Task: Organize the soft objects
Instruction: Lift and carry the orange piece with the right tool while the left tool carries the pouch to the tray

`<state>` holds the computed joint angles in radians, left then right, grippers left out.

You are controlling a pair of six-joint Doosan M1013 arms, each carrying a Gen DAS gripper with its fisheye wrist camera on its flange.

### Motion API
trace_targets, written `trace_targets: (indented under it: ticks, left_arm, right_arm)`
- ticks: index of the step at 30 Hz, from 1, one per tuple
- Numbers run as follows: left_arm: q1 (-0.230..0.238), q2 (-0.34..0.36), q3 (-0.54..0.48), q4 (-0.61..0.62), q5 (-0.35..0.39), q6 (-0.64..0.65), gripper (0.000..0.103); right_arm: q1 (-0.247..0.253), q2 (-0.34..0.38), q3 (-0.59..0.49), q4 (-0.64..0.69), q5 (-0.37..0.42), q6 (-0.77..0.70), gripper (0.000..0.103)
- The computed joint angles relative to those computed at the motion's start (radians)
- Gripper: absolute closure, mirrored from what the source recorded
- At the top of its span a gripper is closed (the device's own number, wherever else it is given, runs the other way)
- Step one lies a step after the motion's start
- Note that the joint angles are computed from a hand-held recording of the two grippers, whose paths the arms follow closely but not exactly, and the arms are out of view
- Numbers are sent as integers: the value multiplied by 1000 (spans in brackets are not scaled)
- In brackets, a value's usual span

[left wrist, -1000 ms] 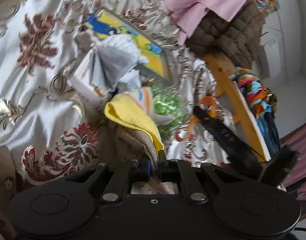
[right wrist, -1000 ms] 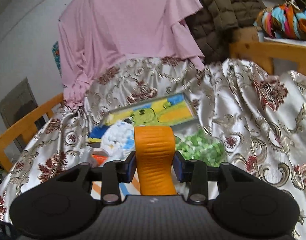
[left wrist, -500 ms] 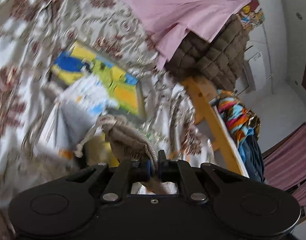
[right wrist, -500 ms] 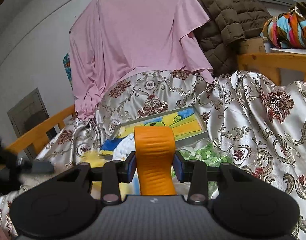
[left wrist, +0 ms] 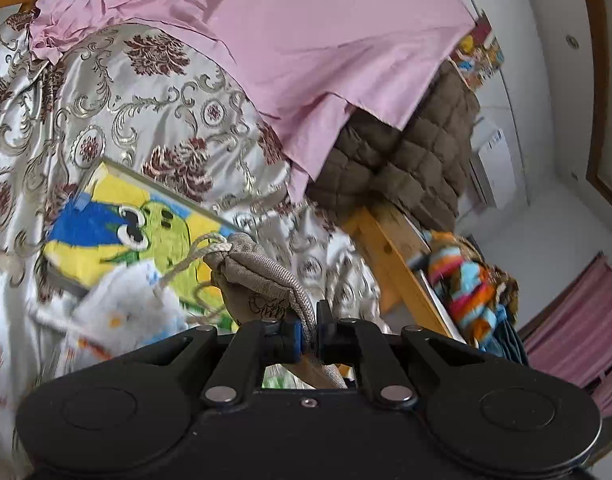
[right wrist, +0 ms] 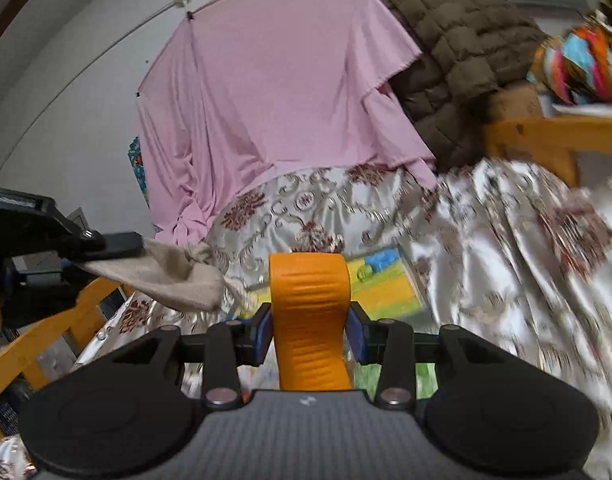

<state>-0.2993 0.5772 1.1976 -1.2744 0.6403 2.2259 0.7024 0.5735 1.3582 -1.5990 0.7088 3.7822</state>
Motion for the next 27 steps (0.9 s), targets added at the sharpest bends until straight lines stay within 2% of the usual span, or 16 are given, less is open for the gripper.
trace_targets:
  ticks: [4, 8, 11, 14, 18, 22, 27]
  left_arm:
    - [-1, 76, -86, -52, -28, 25, 96]
    - [0, 151, -174, -81, -70, 68, 96]
    - [1, 207, -243, -61, -127, 70, 96]
    - [9, 255, -299, -2, -139, 44, 96]
    - [25, 318, -369, 104, -111, -111, 96]
    - [30, 360, -418, 216, -84, -215, 96]
    - [28, 385, -455, 365, -69, -316, 96]
  right_arm:
    - [-40, 41, -68, -41, -39, -50, 60]
    - [-79, 90, -146, -9, -92, -113, 60]
    - [-110, 123, -206, 85, -139, -182, 60]
    - [-142, 159, -282, 275, -162, -349, 60]
    - [-162, 232, -422, 503, -94, -642, 60]
    - [-175, 313, -570, 682, -20, -820, 60]
    - [-183, 436, -796, 873, 118, -1041, 60]
